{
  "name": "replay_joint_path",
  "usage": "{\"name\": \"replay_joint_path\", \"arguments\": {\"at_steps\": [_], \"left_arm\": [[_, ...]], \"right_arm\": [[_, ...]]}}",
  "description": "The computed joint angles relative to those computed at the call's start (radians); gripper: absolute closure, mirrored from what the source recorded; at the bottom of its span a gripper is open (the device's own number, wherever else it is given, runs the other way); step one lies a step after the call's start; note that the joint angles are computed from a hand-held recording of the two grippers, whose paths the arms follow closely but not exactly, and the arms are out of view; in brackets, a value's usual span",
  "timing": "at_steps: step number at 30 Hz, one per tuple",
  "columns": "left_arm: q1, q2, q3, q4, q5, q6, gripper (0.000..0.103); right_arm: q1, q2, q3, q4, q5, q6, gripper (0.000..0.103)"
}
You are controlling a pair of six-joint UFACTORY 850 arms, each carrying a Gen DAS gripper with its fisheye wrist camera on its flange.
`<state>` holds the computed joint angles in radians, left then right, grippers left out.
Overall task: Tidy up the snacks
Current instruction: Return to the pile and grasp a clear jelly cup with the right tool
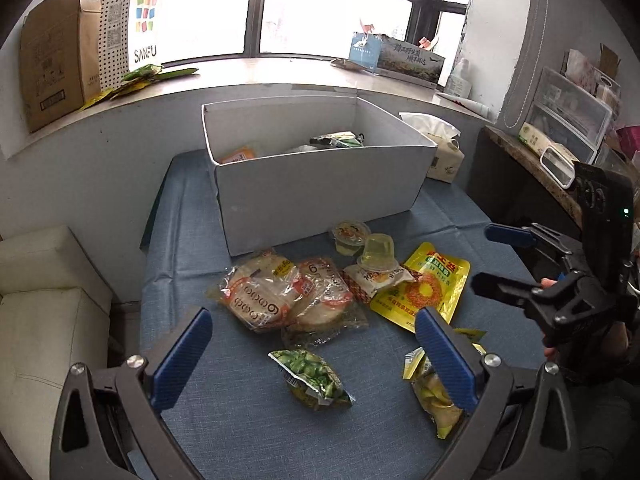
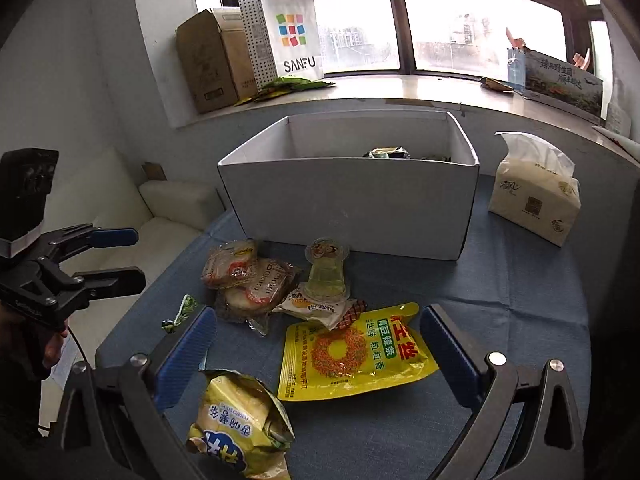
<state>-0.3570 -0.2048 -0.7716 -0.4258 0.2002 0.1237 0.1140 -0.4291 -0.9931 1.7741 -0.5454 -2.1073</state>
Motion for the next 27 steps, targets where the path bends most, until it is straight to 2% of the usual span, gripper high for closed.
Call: {"name": "replay_joint_path", "arguments": {"at_steps": [3,7,14,16,18,21,25,27], "left_arm": [[-0.002,0.000,-0.002,-0.064,-0.002,0.065,0.000],[0.004,0.005,0.005,-0.036,-0.004,0.031,0.000],[0.013,0.001,0.011,0.051,-0.007,-0.062,0.000],[0.013,-0.003,0.010,0.027,-0.009,-0.041,0.000],[0.012,-0.006,0.008,-0.001,-0.011,-0.015,0.000],[0.011,-0.007,0.009,0.004,-0.009,-0.024,0.000],[0.016,-0.017,0.003,0.022,-0.014,-0.054,0.000],[0.025,-0.025,0.000,0.123,-0.019,-0.165,0.000]], "right_arm": [[0.031,-0.063,-0.073,-0.095,0.018,0.104,0.000],[0.075,-0.144,-0.167,-0.184,0.078,0.202,0.000],[0.102,-0.247,-0.281,-0.321,0.109,0.389,0.000],[0.105,-0.265,-0.301,-0.357,0.113,0.430,0.009],[0.109,-0.277,-0.317,-0.423,0.123,0.499,0.055],[0.103,-0.281,-0.325,-0.449,0.117,0.537,0.057],[0.095,-0.255,-0.292,-0.385,0.114,0.444,0.057],[0.087,-0.231,-0.266,-0.350,0.105,0.409,0.057]]}}
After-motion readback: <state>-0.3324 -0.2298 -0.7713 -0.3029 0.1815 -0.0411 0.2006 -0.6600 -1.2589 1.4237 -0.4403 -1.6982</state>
